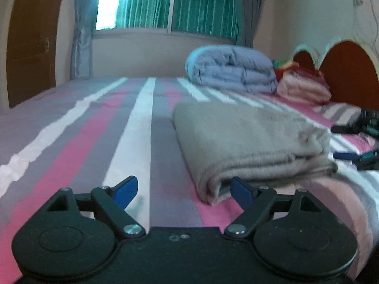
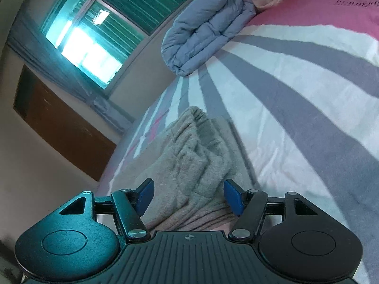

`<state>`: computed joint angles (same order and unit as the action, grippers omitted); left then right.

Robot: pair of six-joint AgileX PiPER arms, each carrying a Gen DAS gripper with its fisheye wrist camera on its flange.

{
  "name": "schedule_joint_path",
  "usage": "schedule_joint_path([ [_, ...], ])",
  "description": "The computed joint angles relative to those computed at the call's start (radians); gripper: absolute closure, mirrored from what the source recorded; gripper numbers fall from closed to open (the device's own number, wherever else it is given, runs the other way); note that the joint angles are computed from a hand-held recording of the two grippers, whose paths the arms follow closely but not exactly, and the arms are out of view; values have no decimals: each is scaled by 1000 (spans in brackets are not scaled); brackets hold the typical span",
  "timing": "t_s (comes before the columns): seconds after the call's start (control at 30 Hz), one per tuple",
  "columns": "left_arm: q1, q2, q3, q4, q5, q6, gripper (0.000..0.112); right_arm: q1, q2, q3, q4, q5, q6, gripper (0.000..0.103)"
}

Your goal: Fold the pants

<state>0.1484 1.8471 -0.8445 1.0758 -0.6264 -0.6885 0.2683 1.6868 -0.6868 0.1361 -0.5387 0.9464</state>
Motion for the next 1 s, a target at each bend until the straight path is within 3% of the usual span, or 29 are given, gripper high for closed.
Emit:
schedule_joint_path([
  [0.17,-53,62,-76,22,106,-56,37,-17,70,-68,-90,5,97,38],
  [0.37,-66,75,-42,-150,54,135,38,-35,154,-154,-123,30,181,39],
  [0.4,-73,77,-48,-154,74,145,38,-38,163,-164,-122,34,181,39],
  [0.43,-76,83,-60,-144,97,126,39,-40,172,-174,-123,36,176,48],
  [0.47,-65,80,-58,-141,82,116,48,-43,176,-190,-135,60,173,59],
  [0.53,-38,59,-20,-206,20,188,49,-35,168,-164,-108,-1,130,65],
  [0.57,-24,58,-10,-216,-8,200,45,-27,146,-119,-66,-92,114,66],
  [0.63,-25,74,-37,-184,28,164,37,5,81,-44,56,-178,25,66],
  [0.7,-31,90,-75,-130,78,81,31,-23,119,-57,32,-104,79,66],
  [0.77,-23,88,-89,-82,80,22,31,-65,167,-108,-105,10,236,66],
  [0.87,-20,76,-84,-69,90,10,31,-78,117,-88,-163,21,220,64],
  [1.0,-3,65,-71,-57,69,2,31,-76,107,-54,-166,-59,197,64],
])
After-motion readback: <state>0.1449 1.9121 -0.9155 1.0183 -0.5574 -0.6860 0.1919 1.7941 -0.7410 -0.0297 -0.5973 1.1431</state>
